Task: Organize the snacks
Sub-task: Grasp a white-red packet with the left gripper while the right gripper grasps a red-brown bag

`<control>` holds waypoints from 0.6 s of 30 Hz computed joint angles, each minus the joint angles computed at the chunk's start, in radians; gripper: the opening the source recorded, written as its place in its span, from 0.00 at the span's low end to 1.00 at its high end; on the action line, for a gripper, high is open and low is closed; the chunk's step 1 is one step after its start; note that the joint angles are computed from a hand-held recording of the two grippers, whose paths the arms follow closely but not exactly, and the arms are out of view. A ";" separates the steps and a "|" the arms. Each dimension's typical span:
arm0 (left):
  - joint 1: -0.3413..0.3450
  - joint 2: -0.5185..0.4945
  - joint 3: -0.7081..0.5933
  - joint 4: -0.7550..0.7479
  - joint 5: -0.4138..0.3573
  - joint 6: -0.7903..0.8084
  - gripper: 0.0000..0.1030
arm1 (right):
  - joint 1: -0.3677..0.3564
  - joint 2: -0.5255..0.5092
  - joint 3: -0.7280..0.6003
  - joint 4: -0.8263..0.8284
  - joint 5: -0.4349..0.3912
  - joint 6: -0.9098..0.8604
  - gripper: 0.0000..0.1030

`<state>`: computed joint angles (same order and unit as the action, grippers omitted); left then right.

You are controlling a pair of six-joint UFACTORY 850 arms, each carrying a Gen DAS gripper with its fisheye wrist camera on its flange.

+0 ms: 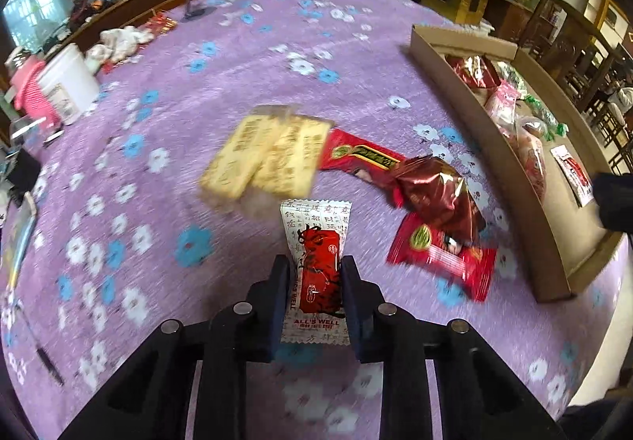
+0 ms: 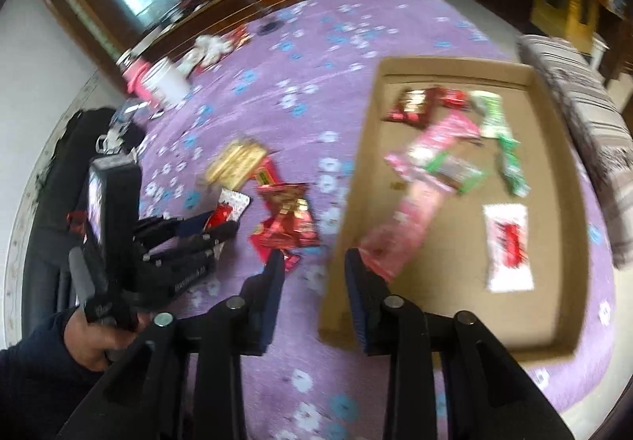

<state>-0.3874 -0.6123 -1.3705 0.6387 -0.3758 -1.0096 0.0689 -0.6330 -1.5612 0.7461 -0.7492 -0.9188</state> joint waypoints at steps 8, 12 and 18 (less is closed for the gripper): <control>-0.032 0.131 0.121 0.459 -0.131 -0.429 0.25 | 0.091 -0.143 -0.186 -0.146 -0.042 0.081 0.34; -0.034 0.178 0.147 0.539 -0.211 -0.497 0.26 | 0.121 -0.190 -0.243 -0.219 -0.054 0.116 0.37; -0.036 0.233 0.174 0.606 -0.285 -0.543 0.26 | 0.137 -0.217 -0.265 -0.288 -0.038 0.160 0.37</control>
<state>-0.4231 -0.3794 -1.1963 1.2451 -0.6607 -1.5528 0.2057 -0.8496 -1.8258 0.4585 -0.7870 -0.7591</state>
